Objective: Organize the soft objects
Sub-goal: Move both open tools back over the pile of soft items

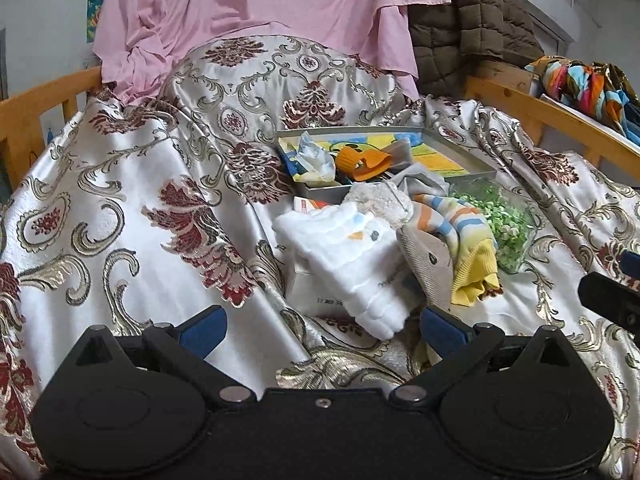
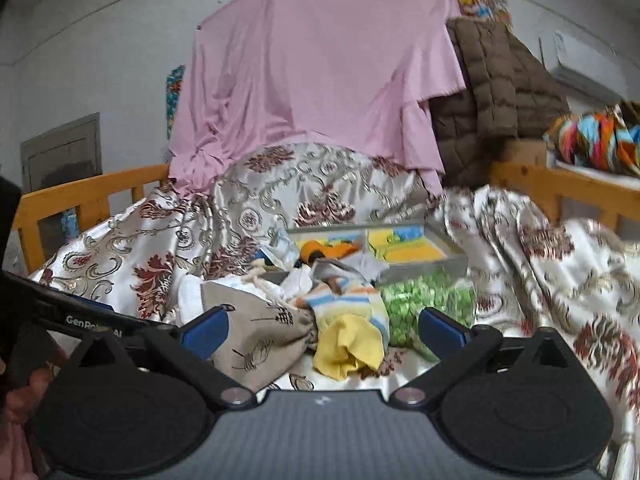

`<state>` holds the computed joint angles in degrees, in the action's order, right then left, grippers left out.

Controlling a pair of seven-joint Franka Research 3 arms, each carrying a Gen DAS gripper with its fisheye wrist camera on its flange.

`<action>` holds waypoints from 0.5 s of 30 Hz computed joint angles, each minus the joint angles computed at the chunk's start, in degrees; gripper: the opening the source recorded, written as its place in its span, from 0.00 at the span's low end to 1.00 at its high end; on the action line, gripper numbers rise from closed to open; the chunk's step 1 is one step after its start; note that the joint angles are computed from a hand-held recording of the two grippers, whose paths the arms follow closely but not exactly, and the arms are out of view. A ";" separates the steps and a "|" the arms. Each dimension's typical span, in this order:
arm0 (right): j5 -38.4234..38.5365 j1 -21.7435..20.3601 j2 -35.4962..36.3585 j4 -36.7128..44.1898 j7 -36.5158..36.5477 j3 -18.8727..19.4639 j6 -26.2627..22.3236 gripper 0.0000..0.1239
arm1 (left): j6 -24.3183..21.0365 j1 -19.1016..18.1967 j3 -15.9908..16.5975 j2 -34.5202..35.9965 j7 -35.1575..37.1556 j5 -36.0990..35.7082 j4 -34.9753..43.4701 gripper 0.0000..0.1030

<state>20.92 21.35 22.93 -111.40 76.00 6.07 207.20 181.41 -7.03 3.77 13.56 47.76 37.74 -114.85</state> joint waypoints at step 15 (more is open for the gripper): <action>-5.91 -8.93 0.87 4.78 19.26 6.50 -14.62 0.83 | -2.33 -2.58 4.27 2.84 -12.17 12.94 5.94 0.99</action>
